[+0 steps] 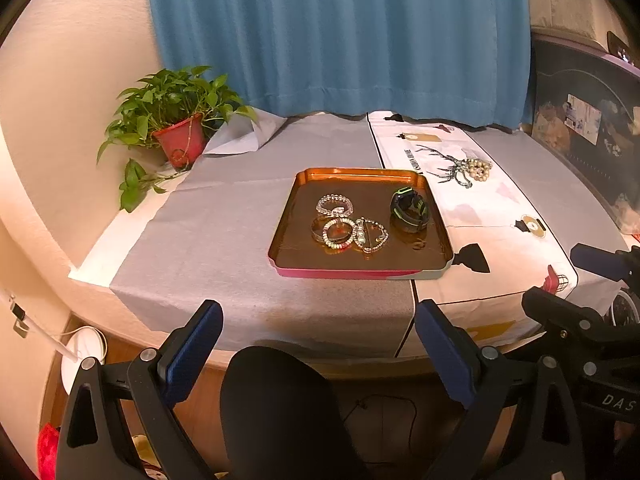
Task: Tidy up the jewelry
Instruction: 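Withdraw both open tools from the tray, then reach the right tool to the amber bead bracelet while the left reaches the chain bracelet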
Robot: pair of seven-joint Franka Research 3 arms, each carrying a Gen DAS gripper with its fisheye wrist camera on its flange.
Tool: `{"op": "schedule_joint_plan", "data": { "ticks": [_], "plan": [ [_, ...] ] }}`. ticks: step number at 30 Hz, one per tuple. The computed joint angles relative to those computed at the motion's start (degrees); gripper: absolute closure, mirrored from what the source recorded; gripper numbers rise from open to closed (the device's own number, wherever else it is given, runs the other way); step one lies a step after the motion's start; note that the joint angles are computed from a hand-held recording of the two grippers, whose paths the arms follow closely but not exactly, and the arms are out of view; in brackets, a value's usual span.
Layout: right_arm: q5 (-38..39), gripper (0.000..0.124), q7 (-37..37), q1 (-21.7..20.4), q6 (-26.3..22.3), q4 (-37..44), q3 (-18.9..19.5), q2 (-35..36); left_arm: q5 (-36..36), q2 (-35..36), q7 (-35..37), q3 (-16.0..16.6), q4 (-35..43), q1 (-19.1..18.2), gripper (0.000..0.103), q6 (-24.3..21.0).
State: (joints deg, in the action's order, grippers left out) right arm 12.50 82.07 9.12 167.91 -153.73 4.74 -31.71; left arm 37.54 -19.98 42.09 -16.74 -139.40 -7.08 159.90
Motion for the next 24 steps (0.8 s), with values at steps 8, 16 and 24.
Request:
{"op": "schedule_joint_plan", "data": {
  "ticks": [8, 16, 24],
  "plan": [
    [0.25, 0.045, -0.37, -1.05, 1.17, 0.72, -1.04, 1.87, -1.44, 3.14, 1.85, 0.83, 2.61, -0.85, 0.007, 0.27],
    [0.31, 0.045, -0.38, -5.89, 3.16, 4.04, -3.80, 7.46, -3.92, 11.00, 5.90, 1.54, 10.91, -2.86, 0.007, -0.37],
    [10.42, 0.045, -9.62, -4.97, 5.42, 21.14, -12.68, 27.40, -2.89, 26.23, 9.03, 2.54, 28.49, -6.86, 0.007, -4.05]
  ]
}}
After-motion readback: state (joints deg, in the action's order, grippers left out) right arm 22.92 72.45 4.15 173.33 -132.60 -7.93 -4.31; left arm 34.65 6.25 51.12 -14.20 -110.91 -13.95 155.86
